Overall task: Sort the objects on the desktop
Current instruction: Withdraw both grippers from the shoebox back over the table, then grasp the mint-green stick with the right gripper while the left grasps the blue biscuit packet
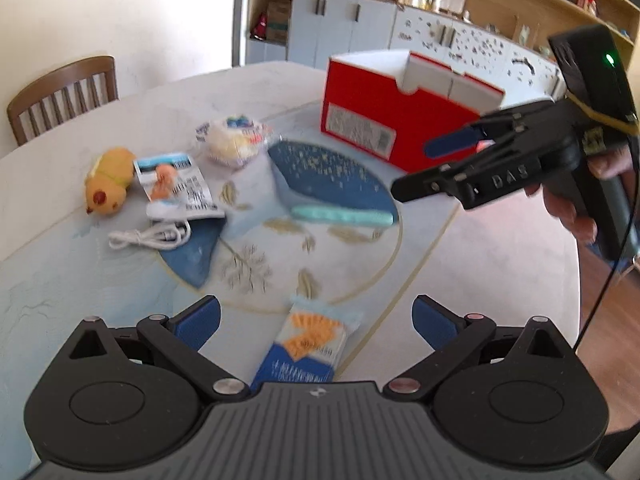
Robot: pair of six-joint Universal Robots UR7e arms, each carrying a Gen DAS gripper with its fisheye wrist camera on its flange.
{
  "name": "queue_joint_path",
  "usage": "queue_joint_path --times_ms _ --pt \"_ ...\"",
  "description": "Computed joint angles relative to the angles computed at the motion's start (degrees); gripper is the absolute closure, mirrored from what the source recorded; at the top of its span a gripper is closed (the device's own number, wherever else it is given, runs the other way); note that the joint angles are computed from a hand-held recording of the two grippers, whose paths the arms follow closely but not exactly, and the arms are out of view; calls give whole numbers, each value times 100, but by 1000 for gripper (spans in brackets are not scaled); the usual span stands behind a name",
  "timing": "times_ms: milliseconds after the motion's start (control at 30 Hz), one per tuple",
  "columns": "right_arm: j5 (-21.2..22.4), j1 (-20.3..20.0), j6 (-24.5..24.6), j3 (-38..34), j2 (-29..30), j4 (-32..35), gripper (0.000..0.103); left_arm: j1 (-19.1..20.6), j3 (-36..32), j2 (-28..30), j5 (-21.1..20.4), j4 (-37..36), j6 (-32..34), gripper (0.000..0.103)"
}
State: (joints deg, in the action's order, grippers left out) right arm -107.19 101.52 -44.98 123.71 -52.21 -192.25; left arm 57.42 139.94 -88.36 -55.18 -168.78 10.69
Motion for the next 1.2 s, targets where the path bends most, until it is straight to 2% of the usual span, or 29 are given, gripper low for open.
queue_joint_path --times_ms 300,367,567,667,733,900,1033,1133,1200 --pt "-109 -87 -197 -122 316 -11 21 198 113 167 36 -180 234 1" --pt "-151 -95 -235 -169 405 -29 22 223 115 171 35 -170 238 5" --pt "-214 -143 -206 -246 545 -22 26 235 126 209 72 -190 250 9" --pt "-260 -159 -121 -285 578 72 34 223 150 246 111 -261 282 12" --pt "-224 -171 -133 -266 595 0 34 215 161 264 126 -306 300 13" --pt "-115 -181 -162 -210 636 -196 48 142 204 326 310 -418 405 21" --pt "-100 -155 -212 -143 674 -358 57 48 262 345 482 -465 441 30" --pt "-113 -113 -211 -99 700 -442 70 31 278 343 547 -511 384 35" --pt "-113 -75 -256 -60 722 -495 85 24 273 345 572 -511 365 38"
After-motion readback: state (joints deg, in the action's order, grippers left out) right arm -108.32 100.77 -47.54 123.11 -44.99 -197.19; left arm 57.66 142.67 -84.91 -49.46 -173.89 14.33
